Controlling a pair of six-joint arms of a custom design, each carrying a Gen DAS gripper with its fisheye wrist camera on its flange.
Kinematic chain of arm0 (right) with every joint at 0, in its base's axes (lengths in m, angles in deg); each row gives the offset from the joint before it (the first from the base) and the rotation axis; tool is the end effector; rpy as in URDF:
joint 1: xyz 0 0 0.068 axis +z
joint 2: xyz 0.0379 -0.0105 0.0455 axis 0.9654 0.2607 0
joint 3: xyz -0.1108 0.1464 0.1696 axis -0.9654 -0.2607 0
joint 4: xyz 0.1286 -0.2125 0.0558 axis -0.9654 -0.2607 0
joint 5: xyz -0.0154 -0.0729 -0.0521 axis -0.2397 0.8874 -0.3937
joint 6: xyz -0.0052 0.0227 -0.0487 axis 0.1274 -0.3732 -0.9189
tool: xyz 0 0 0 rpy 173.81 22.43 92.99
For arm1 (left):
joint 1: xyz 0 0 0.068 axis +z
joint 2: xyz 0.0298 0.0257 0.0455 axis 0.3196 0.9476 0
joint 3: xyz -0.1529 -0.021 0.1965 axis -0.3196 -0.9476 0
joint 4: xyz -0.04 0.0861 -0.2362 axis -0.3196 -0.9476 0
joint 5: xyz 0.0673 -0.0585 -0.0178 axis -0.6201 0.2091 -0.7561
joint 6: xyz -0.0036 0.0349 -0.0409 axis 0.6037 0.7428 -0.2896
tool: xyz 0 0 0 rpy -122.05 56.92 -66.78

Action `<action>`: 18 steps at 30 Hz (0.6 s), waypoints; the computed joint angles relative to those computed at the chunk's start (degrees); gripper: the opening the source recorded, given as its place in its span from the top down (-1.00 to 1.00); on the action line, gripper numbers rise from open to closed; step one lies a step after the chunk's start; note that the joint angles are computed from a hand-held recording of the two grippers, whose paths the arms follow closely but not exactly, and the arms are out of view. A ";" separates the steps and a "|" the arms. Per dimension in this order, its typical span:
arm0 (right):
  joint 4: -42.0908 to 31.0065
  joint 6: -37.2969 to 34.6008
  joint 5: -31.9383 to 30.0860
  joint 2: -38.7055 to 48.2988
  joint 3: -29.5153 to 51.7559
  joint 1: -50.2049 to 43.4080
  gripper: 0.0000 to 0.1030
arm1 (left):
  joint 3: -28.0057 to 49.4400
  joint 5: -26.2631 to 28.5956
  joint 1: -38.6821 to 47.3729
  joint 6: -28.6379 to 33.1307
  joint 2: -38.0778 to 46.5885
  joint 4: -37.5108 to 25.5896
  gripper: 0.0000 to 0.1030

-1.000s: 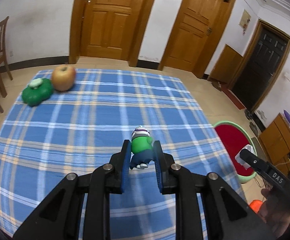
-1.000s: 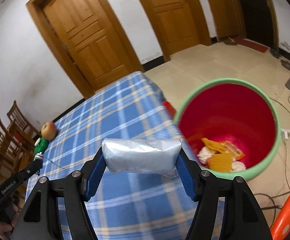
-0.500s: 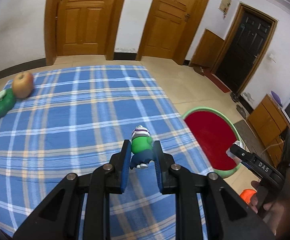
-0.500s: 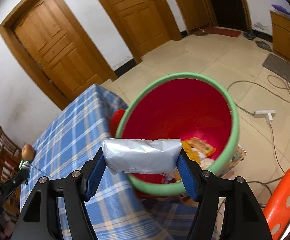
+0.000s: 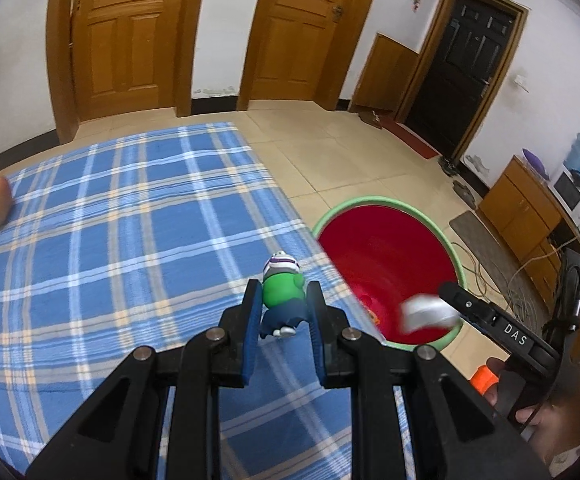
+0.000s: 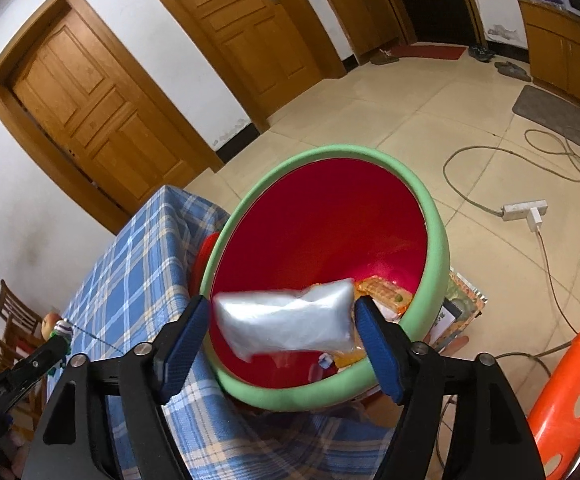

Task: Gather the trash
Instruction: 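Open the left tool over the red bucket to drop the green figure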

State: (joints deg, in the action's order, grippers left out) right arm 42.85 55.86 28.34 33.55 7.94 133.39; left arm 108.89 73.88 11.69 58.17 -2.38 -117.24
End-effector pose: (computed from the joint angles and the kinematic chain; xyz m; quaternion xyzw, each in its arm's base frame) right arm 0.1600 0.2301 0.2155 0.1481 0.9042 0.1991 0.3476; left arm 0.1901 -0.0295 0.2493 0.0195 0.9266 -0.1308 0.3519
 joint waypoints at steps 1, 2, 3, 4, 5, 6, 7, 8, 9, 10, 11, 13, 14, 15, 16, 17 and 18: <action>0.10 -0.13 -0.02 -0.24 -0.17 -0.09 -0.50 | 0.25 -0.25 -0.75 -0.29 0.44 0.26 0.58; 0.26 -0.27 -0.03 -0.64 -0.45 -0.20 -0.50 | 0.44 -0.61 -1.65 -0.64 0.88 0.59 0.58; 0.34 -0.40 0.03 -1.08 -0.69 -0.27 -0.50 | 0.70 -0.96 -2.47 -0.92 1.42 0.91 0.58; 0.23 -0.42 0.21 -1.60 -0.88 -0.27 -0.50 | 0.95 -1.32 -3.39 -1.22 1.93 1.23 0.58; 0.20 -0.43 0.39 -1.91 -0.97 -0.27 -0.50 | 1.15 -1.51 -4.04 -1.44 2.31 1.45 0.58; -0.11 -0.25 0.69 -2.58 -1.10 -0.17 -0.50 | 1.39 -1.69 -4.90 -1.77 2.81 1.74 0.58; -0.29 0.04 1.00 -3.06 -1.14 -0.07 -0.50 | 1.56 -1.65 -5.48 -2.04 3.25 2.06 0.58; -0.57 0.50 1.69 -4.01 -1.39 0.24 -0.50 | 1.71 -1.41 -6.08 -2.24 3.77 2.57 0.58; -1.19 0.95 2.62 -4.94 -1.45 0.64 -0.50 | 1.87 -1.38 -6.83 -2.39 4.41 3.15 0.58; -2.00 1.37 3.46 -5.47 -1.26 0.97 -0.50 | 2.02 -1.58 -7.57 -2.59 4.98 3.69 0.58; -3.11 1.92 4.58 -6.19 -1.04 1.35 -0.50 | 2.10 -1.75 -8.38 -2.78 5.63 4.42 0.58; -4.53 2.66 6.05 -7.65 -1.09 1.78 -0.50 | 2.25 -1.73 -9.86 -3.34 7.06 5.91 0.58; -5.30 3.18 6.74 -8.45 -1.28 1.99 -0.50 | 2.34 -1.48 -10.32 -3.68 7.67 6.56 0.58; -6.07 3.62 7.40 -8.86 -1.26 2.17 -0.50 | 2.47 -1.16 -10.76 -4.07 8.41 7.32 0.58; -6.88 4.02 7.95 -9.06 -1.14 2.24 -0.50 | 2.60 -0.94 -11.21 -4.34 9.05 8.09 0.58; -7.82 4.54 8.26 -9.11 -0.95 2.22 -0.50 | 2.81 -0.83 -11.65 -4.46 9.81 8.97 0.58; -8.24 4.88 8.23 -9.33 -1.06 2.14 -0.50 | 3.14 -1.02 -12.27 -4.46 10.69 9.78 0.58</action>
